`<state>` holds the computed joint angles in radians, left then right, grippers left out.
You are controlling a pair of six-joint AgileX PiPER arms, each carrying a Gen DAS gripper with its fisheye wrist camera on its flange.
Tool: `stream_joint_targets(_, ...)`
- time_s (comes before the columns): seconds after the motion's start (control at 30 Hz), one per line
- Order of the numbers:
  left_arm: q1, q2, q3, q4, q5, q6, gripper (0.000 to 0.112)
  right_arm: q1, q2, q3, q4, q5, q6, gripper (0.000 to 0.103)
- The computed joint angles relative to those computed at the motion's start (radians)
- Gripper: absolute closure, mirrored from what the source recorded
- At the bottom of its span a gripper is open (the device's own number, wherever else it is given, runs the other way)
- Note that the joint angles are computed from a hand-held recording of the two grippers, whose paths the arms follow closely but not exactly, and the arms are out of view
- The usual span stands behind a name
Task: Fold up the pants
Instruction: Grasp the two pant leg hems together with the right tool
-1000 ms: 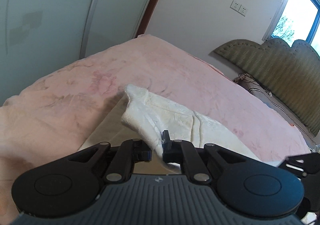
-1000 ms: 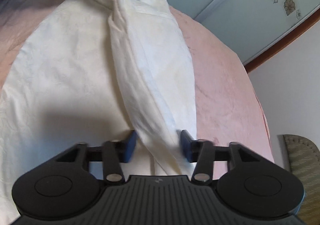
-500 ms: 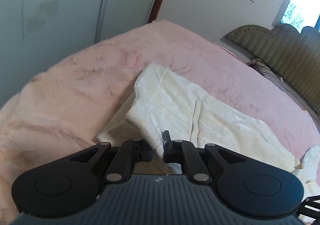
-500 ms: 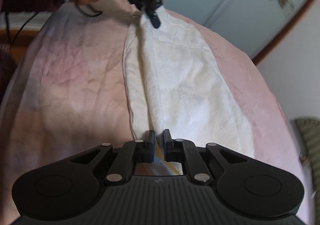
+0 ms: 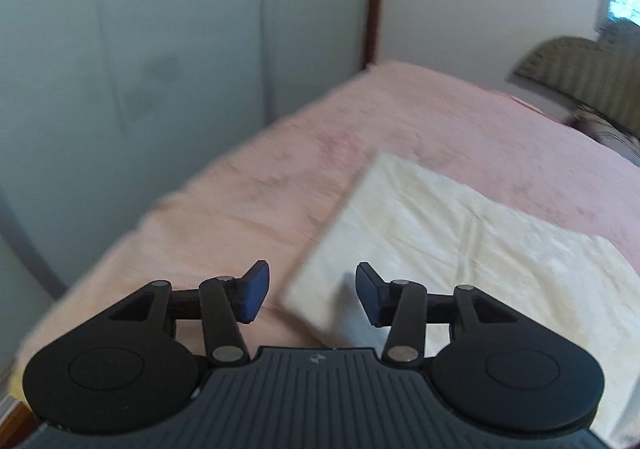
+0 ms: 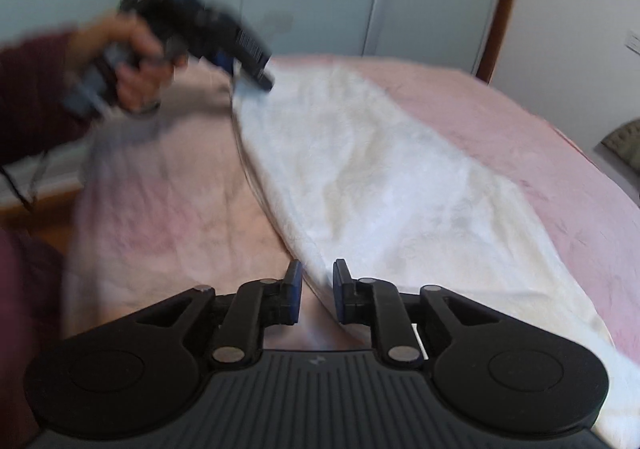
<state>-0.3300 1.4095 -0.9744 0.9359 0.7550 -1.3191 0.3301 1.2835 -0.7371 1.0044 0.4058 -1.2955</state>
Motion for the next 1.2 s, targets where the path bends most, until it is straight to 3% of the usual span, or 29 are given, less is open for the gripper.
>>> stream_joint_targets(0.07,-0.055,-0.008,-0.014,0.085,0.098,-0.079,0.059,-0.071,-0.062,0.045,0.076,-0.013,-0.002,0.064)
stream_joint_targets(0.1,-0.077,-0.016,-0.021,0.100,0.111,-0.089,0.059,-0.107,-0.087,0.070,0.079,-0.040,0.034,0.045)
stream_joint_targets(0.13,-0.093,-0.025,-0.026,0.100,0.097,-0.085,0.059,-0.151,-0.103,0.093,0.070,-0.056,0.071,0.032)
stream_joint_targets(0.2,-0.124,-0.023,-0.048,0.063,0.038,-0.022,0.057,-0.246,-0.115,0.120,-0.026,-0.048,0.235,0.032)
stream_joint_targets(0.3,-0.204,0.029,-0.097,0.018,-0.044,0.110,0.057,-0.406,-0.077,0.136,-0.080,0.078,0.346,0.032)
stream_joint_targets(0.47,-0.344,0.143,-0.208,-0.124,-0.177,0.429,0.056,-0.677,-0.139,0.175,0.265,0.162,0.107,0.032)
stream_joint_targets(0.53,-0.408,0.192,-0.252,-0.143,-0.213,0.529,0.055,-0.772,-0.068,0.105,0.384,0.154,0.056,0.032)
stream_joint_targets(0.6,-0.466,0.237,-0.285,-0.149,-0.237,0.610,0.053,-0.866,0.060,-0.009,0.419,0.212,0.092,0.031)
stream_joint_targets(0.7,-0.519,0.303,-0.312,-0.140,-0.272,0.685,0.052,-0.914,0.292,-0.193,0.438,0.301,0.229,0.031)
stream_joint_targets(0.77,-0.546,0.347,-0.328,-0.154,-0.277,0.738,0.052,-0.930,0.385,-0.263,0.434,0.298,0.345,0.031)
stream_joint_targets(0.87,-0.591,0.400,-0.325,-0.061,-0.307,0.713,0.051,-0.923,0.489,-0.346,0.353,0.295,0.545,0.030)
stream_joint_targets(1.0,-0.619,0.478,-0.327,0.140,-0.316,0.573,0.047,-0.916,0.531,-0.341,0.456,0.269,0.466,0.031)
stream_joint_targets(1.2,-0.631,0.567,-0.389,0.296,-0.261,0.443,0.047,-0.948,0.651,-0.409,0.703,0.239,0.369,0.032)
